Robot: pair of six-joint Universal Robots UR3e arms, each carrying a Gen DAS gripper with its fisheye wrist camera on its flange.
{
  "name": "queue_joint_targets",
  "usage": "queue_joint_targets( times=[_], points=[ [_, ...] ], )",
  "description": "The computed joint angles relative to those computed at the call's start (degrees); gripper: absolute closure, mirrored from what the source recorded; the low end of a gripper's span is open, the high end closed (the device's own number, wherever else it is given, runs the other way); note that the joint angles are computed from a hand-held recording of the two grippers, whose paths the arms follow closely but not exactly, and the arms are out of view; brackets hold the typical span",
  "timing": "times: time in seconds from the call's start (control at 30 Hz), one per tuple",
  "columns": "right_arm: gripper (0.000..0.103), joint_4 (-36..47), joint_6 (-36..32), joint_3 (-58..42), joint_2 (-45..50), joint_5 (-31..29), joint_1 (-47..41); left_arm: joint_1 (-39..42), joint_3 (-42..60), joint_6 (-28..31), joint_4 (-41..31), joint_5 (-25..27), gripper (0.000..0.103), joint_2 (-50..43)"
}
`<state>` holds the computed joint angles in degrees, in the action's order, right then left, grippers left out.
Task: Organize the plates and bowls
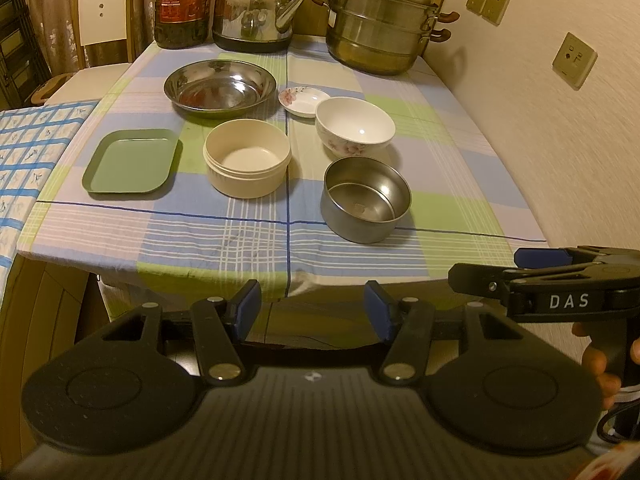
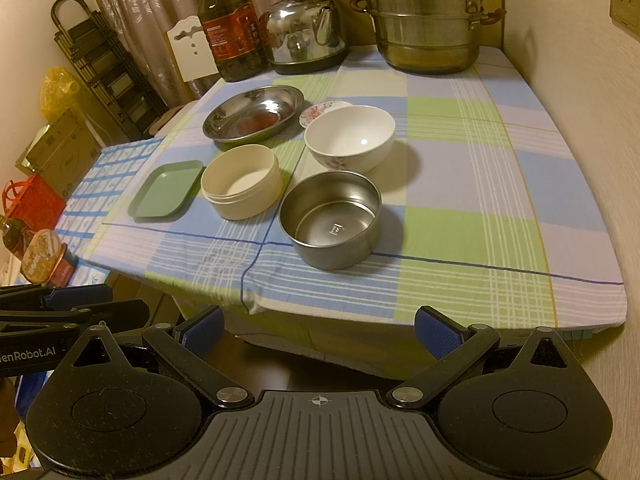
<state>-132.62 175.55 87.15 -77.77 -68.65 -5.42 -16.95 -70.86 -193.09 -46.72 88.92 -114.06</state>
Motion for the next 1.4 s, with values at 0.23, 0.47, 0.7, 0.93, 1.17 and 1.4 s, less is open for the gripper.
queue_joint_targets(
  times=[0.23, 0.47, 0.7, 0.93, 1.17, 1.4],
  points=[
    [0.002, 0.15, -0.11, -0.28, 0.14, 0.02, -0.06, 0.70, -1.68, 0.57, 1.42, -0.44, 0.048, 0.22],
    [0.002, 0.27, -0.20, -0.45, 0.23, 0.09, -0.22, 0.90, -2.36, 0.71, 2.03, -0.58, 0.048, 0.28],
    [0.002, 0.16, -0.36, -0.34, 0.28, 0.18, -0.39, 0.93, -2.51, 0.72, 2.07, -0.59, 0.048, 0.31],
    [0.002, 0.11, -0.48, -0.33, 0.34, 0.25, -0.52, 0.91, -2.35, 0.69, 1.92, -0.59, 0.048, 0.27],
    [0.002, 0.25, -0.57, -0.53, 0.43, 0.34, -0.65, 0.94, -2.32, 0.70, 1.86, -0.58, 0.048, 0.24],
    [0.002, 0.39, -0.64, -0.94, 0.70, 0.37, -0.72, 0.94, -2.25, 0.69, 1.76, -0.62, 0.048, 0.24]
  ],
)
